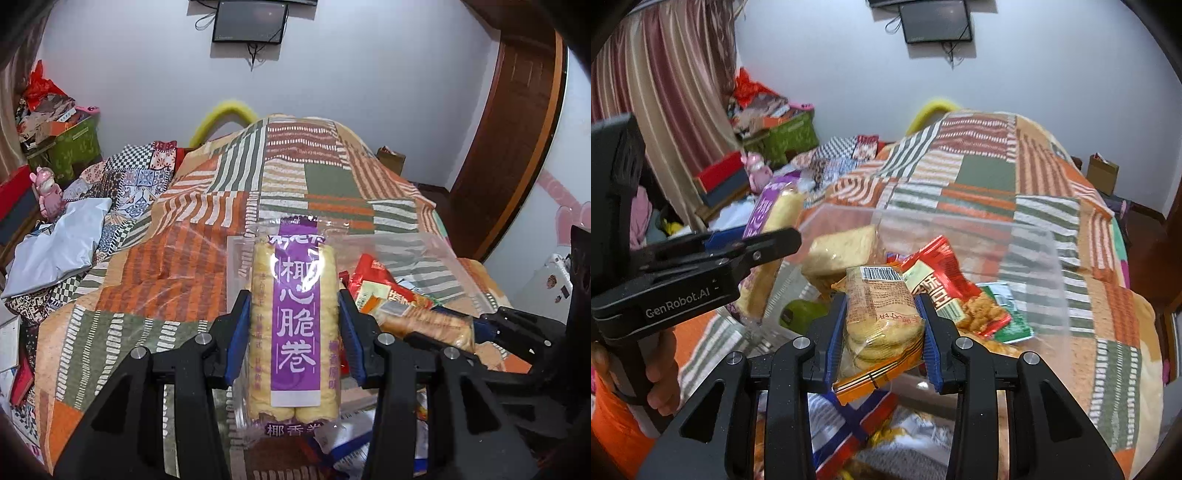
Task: Organize snacks
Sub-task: 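Lower both packs into the clear box and open both tools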
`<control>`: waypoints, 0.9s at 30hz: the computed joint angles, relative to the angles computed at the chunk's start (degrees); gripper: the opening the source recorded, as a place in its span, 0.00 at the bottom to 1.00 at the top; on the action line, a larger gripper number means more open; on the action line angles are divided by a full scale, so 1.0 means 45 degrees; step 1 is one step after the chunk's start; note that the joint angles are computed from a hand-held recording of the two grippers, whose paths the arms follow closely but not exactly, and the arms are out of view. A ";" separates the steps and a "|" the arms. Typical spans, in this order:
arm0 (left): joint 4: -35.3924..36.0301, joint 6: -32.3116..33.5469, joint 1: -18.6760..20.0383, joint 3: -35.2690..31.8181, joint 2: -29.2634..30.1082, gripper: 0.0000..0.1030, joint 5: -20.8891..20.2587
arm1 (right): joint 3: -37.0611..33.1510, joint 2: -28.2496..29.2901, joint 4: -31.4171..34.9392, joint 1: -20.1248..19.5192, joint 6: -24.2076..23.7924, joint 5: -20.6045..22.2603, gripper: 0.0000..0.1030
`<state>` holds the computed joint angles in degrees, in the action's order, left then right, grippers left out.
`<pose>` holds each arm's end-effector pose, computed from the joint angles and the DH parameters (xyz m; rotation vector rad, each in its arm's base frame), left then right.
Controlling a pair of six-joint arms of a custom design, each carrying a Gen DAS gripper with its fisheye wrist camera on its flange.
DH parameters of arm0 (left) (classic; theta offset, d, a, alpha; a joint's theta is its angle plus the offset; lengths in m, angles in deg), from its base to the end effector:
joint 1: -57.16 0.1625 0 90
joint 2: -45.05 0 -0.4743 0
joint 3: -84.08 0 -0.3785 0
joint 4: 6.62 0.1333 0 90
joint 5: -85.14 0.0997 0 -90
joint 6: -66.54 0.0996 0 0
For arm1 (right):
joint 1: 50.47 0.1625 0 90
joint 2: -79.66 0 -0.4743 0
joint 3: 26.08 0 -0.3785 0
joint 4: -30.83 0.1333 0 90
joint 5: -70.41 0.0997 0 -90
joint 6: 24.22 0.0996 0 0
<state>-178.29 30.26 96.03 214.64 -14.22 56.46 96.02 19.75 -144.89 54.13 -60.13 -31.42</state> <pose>-0.2278 -0.4671 0.1826 0.1713 2.2558 -1.0736 0.2465 -0.4987 0.1885 1.1476 -2.5752 0.5229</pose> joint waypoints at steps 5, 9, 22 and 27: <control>0.0220 -0.0040 0.0226 -0.0142 0.0180 0.44 0.0020 | -0.0098 0.0122 0.0233 -0.0116 0.0127 -0.0262 0.33; 0.0620 -0.0283 0.0401 -0.0257 0.0209 0.44 -0.0221 | -0.0153 0.0203 0.0227 -0.0111 0.0203 -0.0463 0.35; 0.1790 -0.1359 -0.0153 -0.0017 -0.0272 0.54 0.0046 | -0.0061 -0.0042 -0.0350 -0.0006 0.0418 -0.0719 0.59; 0.2490 -0.2122 -0.0615 0.0227 -0.0647 0.60 0.0250 | 0.0180 -0.0544 -0.0463 -0.0022 0.0529 -0.0564 0.68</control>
